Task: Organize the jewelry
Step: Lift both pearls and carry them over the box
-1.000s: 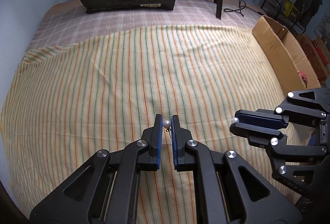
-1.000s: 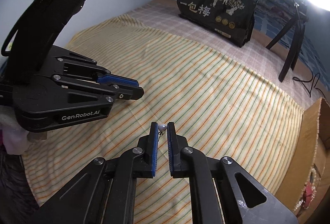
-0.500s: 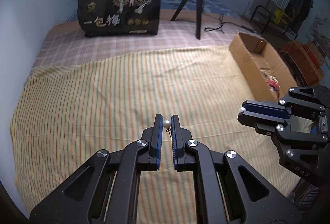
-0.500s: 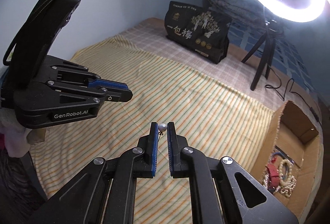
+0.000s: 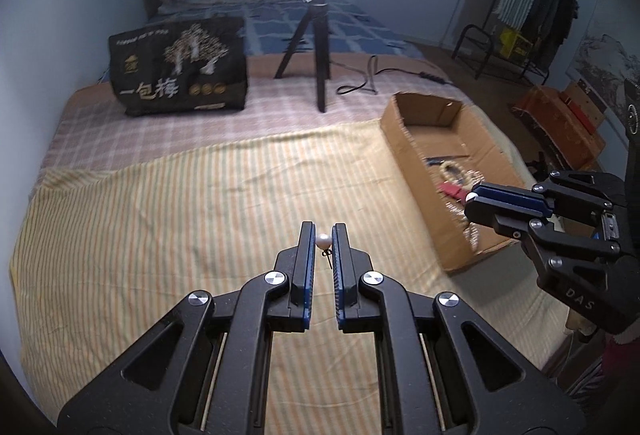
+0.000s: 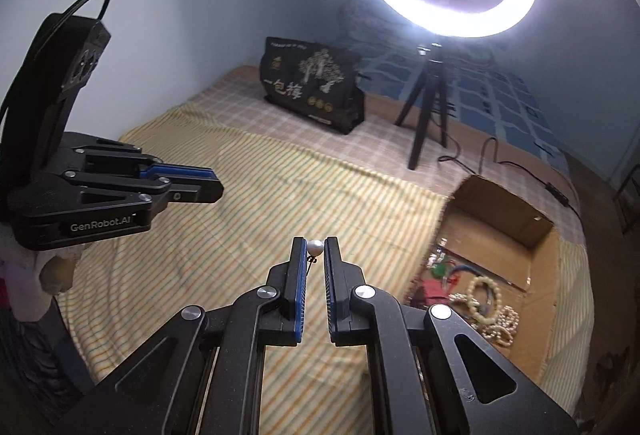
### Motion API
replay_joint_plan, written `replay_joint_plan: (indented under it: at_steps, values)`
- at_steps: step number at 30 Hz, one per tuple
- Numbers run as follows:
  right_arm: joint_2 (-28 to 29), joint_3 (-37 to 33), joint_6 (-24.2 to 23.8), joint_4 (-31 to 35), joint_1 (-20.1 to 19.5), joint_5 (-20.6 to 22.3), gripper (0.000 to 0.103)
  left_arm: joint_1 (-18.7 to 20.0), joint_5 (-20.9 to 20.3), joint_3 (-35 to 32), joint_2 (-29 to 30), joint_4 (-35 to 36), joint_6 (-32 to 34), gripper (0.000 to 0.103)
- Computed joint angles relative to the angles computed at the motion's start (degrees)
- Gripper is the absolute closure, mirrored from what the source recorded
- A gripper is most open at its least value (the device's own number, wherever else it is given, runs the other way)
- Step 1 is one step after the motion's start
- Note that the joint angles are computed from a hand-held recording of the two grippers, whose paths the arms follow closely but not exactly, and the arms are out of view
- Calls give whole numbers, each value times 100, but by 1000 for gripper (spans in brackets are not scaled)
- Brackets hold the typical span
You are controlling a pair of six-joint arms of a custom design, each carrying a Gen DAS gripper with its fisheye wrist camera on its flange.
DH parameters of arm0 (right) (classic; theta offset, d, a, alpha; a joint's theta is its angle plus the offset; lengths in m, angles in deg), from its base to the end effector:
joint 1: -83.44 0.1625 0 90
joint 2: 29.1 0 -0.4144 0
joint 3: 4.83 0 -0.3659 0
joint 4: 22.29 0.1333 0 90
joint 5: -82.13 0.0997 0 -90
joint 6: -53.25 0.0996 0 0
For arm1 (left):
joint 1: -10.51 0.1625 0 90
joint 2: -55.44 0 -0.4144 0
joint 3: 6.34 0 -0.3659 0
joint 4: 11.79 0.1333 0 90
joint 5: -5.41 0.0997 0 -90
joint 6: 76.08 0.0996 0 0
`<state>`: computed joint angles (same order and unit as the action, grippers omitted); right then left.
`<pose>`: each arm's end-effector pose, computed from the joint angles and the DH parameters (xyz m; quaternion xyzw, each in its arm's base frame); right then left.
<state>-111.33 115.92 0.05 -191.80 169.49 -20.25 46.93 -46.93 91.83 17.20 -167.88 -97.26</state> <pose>0.0785 -0.4879 0.3372 0.3537 -0.8623 0.2574 0.2552 -0.3807 -0.5222 0.0346 0.2470 0.9124 -0.2361 0.2252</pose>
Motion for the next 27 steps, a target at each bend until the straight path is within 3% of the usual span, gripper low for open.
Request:
replay_joint_plan:
  at_steps: [15, 27]
  values:
    - [-467, -374, 287, 160, -613, 228, 96, -226, -337, -905, 774, -65, 229, 96]
    - [-262, -855, 589, 244, -918, 367, 96, -222, -554, -1786, 1414, -26, 402, 96]
